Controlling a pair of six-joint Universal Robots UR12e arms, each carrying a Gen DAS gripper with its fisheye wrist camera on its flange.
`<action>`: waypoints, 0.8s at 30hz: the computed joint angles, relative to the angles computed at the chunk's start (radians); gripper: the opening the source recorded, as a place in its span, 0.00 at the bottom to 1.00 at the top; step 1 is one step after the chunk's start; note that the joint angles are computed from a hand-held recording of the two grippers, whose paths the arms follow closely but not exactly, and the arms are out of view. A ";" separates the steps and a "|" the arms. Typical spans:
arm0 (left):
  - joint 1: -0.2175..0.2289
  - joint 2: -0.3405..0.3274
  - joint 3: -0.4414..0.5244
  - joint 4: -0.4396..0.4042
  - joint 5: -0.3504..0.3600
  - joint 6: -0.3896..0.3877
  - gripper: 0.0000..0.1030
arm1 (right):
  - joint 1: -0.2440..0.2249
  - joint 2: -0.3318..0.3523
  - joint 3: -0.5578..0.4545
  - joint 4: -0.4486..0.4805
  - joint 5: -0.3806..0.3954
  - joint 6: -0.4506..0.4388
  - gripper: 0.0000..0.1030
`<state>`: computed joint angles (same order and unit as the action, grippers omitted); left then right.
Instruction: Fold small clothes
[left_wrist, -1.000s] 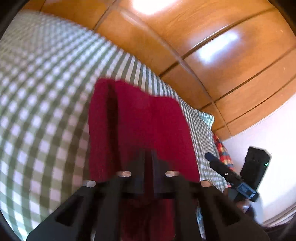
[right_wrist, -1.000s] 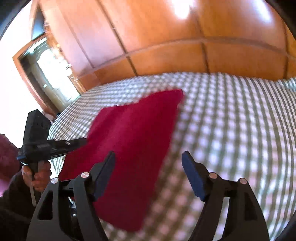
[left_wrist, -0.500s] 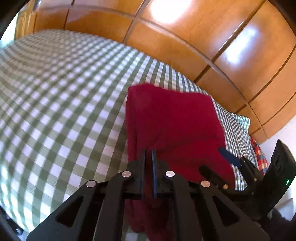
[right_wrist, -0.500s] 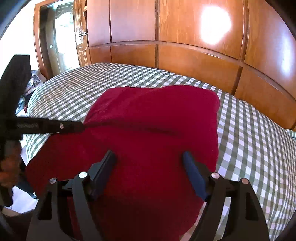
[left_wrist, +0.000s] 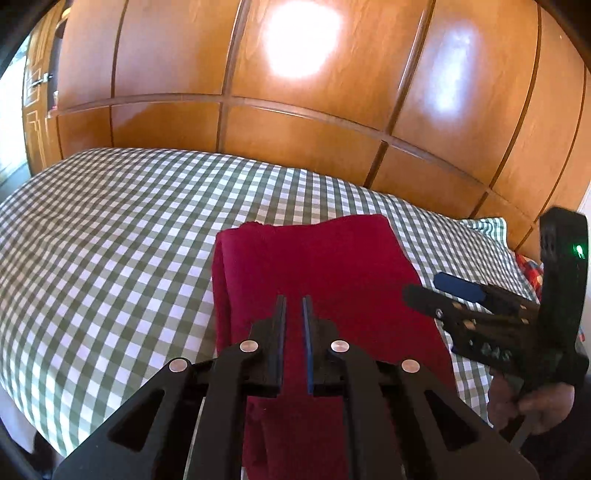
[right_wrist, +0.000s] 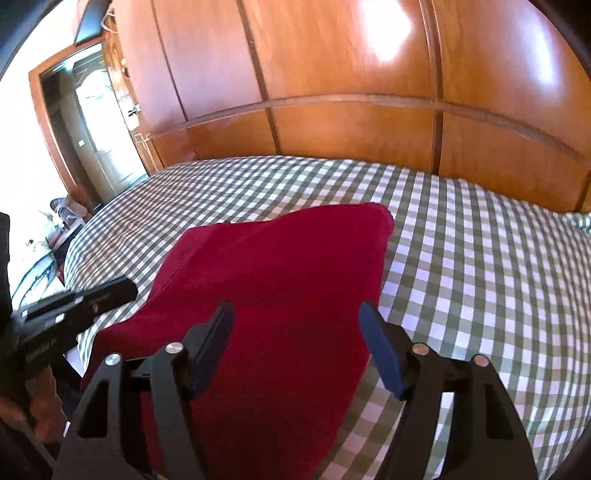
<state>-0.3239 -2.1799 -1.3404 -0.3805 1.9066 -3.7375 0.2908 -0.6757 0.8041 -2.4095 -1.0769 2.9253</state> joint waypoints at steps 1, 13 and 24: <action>0.000 -0.003 0.003 -0.001 -0.003 0.004 0.06 | 0.001 0.007 -0.012 0.005 -0.004 0.006 0.64; 0.006 -0.030 0.030 -0.082 -0.015 0.021 0.05 | 0.020 0.125 -0.213 0.145 -0.080 0.040 0.62; 0.048 0.016 -0.080 0.075 -0.112 -0.108 0.55 | -0.030 0.146 -0.223 0.210 0.095 0.163 0.87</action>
<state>-0.2762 -2.1635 -1.4209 -0.3053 1.7944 -3.8459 0.2606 -0.5293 0.5814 -2.1999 -0.9817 3.0881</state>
